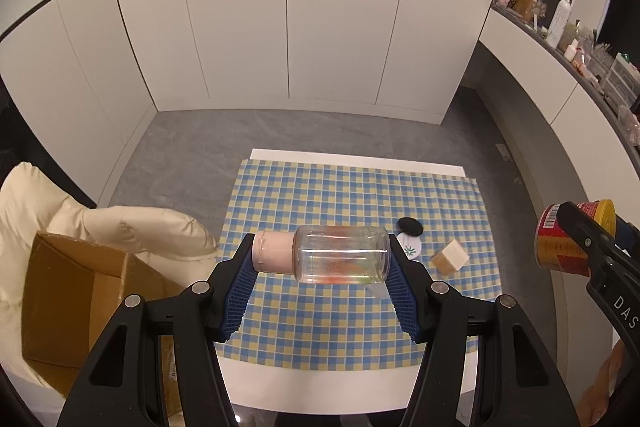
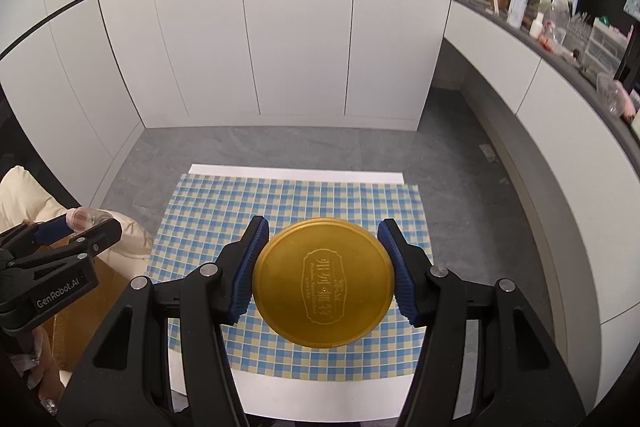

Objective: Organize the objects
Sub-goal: 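Lift the red can with the right tool while the left tool lifts the bottle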

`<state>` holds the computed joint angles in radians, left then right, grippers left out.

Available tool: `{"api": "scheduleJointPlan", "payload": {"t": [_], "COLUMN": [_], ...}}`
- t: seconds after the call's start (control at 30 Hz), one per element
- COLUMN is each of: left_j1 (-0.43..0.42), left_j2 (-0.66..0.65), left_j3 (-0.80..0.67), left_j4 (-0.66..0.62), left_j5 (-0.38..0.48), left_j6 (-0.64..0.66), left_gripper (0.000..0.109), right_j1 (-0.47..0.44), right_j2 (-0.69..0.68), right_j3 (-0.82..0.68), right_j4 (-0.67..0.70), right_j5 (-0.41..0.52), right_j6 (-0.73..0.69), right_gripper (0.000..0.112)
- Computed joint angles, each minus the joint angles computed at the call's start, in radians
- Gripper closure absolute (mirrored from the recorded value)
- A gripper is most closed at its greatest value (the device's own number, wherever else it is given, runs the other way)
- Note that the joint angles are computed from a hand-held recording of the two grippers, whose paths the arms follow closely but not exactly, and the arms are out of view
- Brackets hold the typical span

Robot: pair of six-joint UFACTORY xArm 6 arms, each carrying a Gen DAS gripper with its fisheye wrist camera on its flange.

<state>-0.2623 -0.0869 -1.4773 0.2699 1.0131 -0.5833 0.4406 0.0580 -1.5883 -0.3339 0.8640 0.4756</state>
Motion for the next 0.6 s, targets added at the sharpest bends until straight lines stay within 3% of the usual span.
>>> {"api": "scheduleJointPlan", "payload": {"t": [0.2,0.6], "left_j1": [-0.008,-0.055], "left_j2": [-0.023,-0.085], "left_j3": [-0.041,-0.038], "left_j4": [-0.016,0.037], "left_j5": [0.063,0.1], "left_j6": [-0.002,-0.017], "left_gripper": [0.048,0.048], "right_j1": [0.016,0.054], "right_j2": [-0.027,-0.081], "right_j3": [-0.037,-0.05], "right_j4": [-0.017,-0.051], "right_j5": [0.044,0.09], "right_j6": [0.003,0.012], "right_gripper": [0.053,0.053]}}
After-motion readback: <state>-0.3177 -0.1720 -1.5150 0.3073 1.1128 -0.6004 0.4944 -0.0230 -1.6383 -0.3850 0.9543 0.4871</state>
